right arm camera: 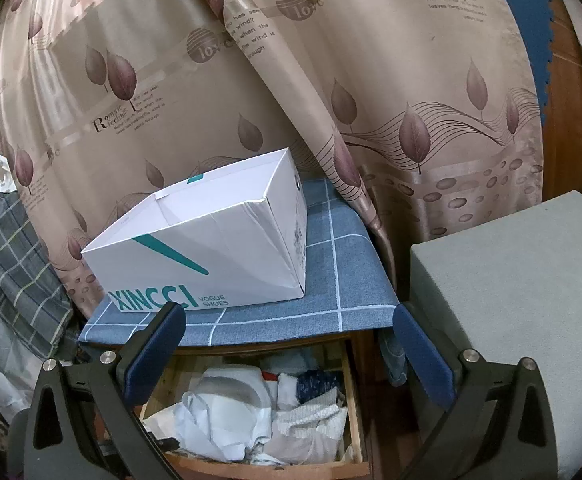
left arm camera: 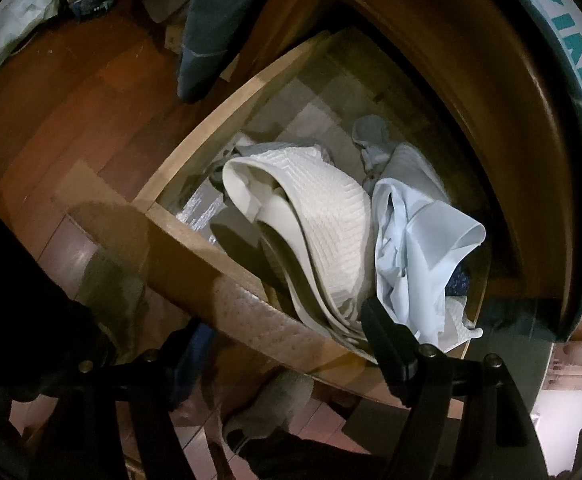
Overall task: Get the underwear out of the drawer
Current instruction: 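Reach the left tool into the drawer toward the white bra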
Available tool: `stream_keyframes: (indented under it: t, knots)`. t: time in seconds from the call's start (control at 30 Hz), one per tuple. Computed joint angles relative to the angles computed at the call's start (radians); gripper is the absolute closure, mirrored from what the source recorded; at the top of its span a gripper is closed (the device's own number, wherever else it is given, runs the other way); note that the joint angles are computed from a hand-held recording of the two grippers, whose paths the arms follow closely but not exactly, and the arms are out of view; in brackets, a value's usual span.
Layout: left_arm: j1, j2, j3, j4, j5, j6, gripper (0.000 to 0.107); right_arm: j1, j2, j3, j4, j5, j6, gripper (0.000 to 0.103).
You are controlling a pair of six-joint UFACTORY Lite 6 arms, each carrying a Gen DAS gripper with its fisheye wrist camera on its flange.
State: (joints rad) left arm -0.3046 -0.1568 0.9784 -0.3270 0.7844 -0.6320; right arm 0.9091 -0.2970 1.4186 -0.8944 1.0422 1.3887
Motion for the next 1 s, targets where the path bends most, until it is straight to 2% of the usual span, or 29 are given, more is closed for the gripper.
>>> stream_keyframes:
  t: [0.3, 0.5, 0.63, 0.73, 0.83, 0.9, 1.0]
  knots:
    - [0.020, 0.002, 0.021, 0.003, 0.032, 0.034, 0.028, -0.001, 0.001, 0.002, 0.000, 0.000, 0.000, 0.000]
    - [-0.006, -0.028, -0.026, 0.048, -0.015, 0.013, 0.021, -0.001, 0.002, 0.003, 0.000, -0.001, 0.001, 0.000]
    - [-0.014, -0.079, -0.065, 0.062, -0.034, 0.010, 0.021, 0.001, 0.003, 0.006, 0.000, 0.004, -0.006, 0.000]
    - [-0.059, -0.120, -0.057, 0.178, -0.013, -0.068, 0.021, -0.001, -0.006, -0.004, -0.001, 0.002, -0.007, 0.000]
    - [-0.129, -0.156, -0.018, 0.320, 0.048, -0.138, 0.022, -0.006, -0.013, -0.013, -0.001, -0.004, 0.004, 0.000]
    - [-0.207, -0.185, 0.023, 0.436, 0.109, -0.176, 0.022, -0.011, -0.017, -0.019, 0.002, -0.010, 0.005, 0.000]
    - [-0.314, -0.249, 0.075, 0.562, 0.148, -0.191, 0.022, -0.015, -0.027, -0.029, 0.003, -0.015, 0.008, 0.000]
